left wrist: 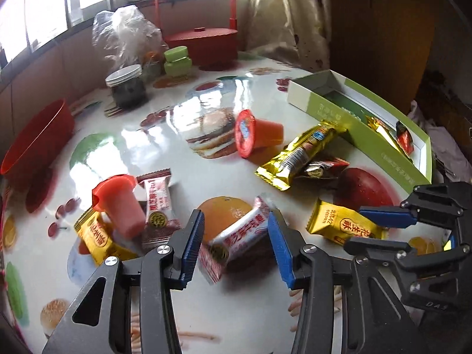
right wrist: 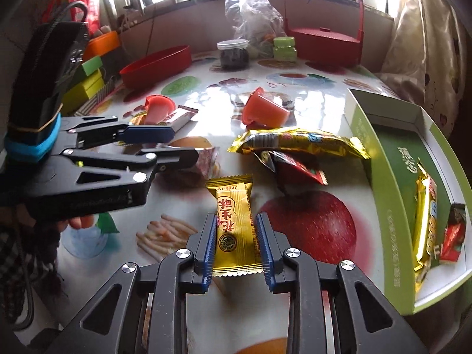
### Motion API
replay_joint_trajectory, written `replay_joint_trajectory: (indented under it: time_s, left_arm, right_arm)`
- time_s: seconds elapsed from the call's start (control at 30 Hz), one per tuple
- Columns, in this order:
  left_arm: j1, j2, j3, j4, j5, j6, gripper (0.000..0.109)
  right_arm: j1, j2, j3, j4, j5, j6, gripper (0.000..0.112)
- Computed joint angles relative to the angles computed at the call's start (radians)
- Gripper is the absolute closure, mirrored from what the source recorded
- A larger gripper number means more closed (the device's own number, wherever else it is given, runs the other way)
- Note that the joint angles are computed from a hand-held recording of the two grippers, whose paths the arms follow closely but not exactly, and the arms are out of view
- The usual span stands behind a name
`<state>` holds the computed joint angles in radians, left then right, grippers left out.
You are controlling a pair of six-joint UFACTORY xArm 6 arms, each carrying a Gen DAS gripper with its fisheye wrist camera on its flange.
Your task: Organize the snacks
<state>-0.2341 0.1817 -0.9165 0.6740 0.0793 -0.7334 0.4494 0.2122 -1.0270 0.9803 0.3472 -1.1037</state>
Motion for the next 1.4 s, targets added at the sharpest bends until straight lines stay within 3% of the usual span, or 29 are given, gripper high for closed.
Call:
replay_joint_trajectory:
  time_s: [0.2,0.4,0.67,0.77,0.83,0.93,1.4]
  left_arm:
    - [-0.045,0.001,0.025,-0.196,-0.004,0.187,0.062]
    - [-0.038,0.019,0.004,-0.106,0.013,0.066,0.062]
    - [-0.021,0.032,-0.037,0.155,0.061,-0.260,0.063]
    - [-0.021,0.029,-0.038,0.179,0.065,-0.294,0.075]
    - [-0.021,0.029,-0.037,0.177,0.065,-0.298,0.076]
    - [-0.022,0.026,-0.036,0.192,0.066,-0.316,0.086]
    - [-0.027,0.000,-0.016,0.260,0.044,-0.406,0.088]
  right_arm:
    - [-0.014,-0.023,0.024,0.019,0.003,-0.011,0.087]
    - [-0.020,-0.020,0.023,0.029,0.011,-0.016,0.087]
    - [-0.019,-0.013,0.017,0.036,0.005,-0.016,0.087]
    - [-0.019,-0.013,0.017,0.034,0.004,-0.014,0.087]
    - [-0.019,-0.014,0.018,0.038,0.004,-0.016,0.087]
    - [-0.020,-0.018,0.022,0.049,0.004,-0.025,0.087]
    - [-0.022,-0.034,0.034,0.082,-0.001,-0.055,0.087]
